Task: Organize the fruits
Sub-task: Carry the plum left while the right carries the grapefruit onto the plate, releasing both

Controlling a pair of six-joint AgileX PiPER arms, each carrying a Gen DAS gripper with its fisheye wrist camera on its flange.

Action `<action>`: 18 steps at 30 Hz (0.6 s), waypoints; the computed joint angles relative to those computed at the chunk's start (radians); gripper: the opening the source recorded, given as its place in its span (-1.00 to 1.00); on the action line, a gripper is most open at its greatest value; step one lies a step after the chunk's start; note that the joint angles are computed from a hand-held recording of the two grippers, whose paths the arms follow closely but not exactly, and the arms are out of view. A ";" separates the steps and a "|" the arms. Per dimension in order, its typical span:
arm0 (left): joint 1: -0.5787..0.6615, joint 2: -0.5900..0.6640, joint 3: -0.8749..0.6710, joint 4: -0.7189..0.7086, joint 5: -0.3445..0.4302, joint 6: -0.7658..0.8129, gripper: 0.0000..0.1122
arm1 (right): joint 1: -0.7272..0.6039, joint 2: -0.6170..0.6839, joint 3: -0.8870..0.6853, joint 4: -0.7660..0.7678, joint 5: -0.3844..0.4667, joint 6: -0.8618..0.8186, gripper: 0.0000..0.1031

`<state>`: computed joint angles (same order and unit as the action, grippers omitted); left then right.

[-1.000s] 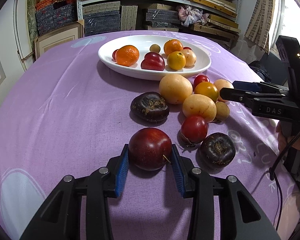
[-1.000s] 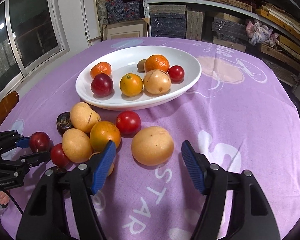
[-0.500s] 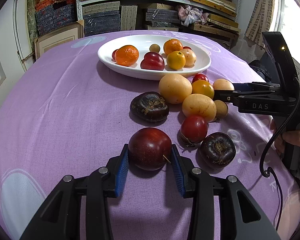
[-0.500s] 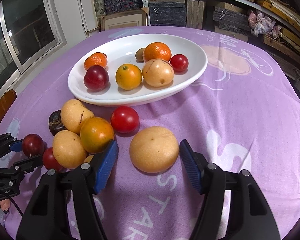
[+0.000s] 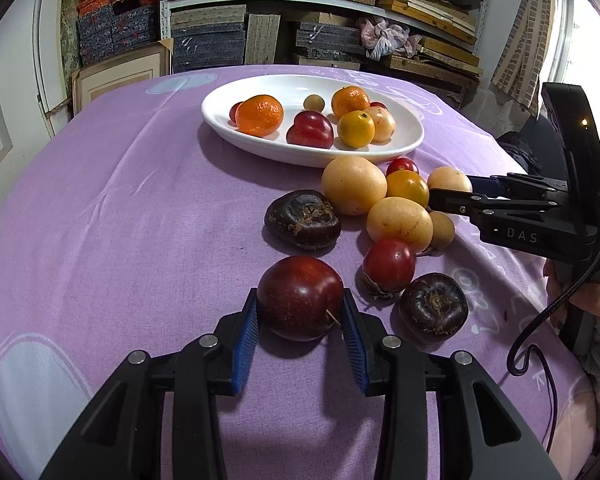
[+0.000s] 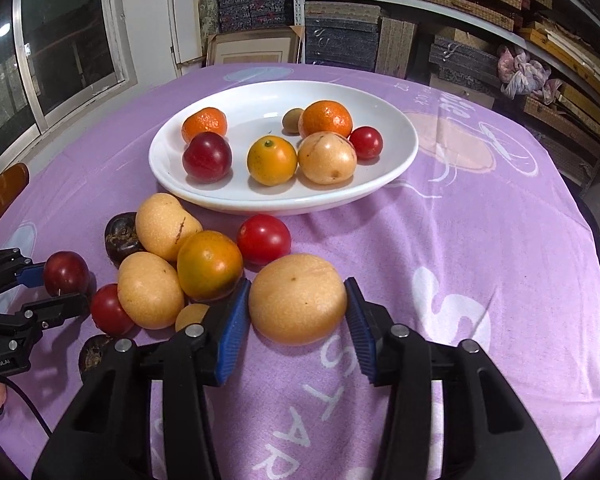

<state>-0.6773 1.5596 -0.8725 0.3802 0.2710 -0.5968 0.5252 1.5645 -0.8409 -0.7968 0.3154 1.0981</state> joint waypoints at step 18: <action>0.122 0.103 -0.432 -0.065 0.154 0.105 -0.30 | -0.178 -0.304 -0.073 0.264 0.021 -0.283 -0.11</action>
<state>-0.5549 1.6630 -1.3046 0.3155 0.4250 -0.4917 0.3470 1.2605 -0.9139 -0.5332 0.3363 0.8152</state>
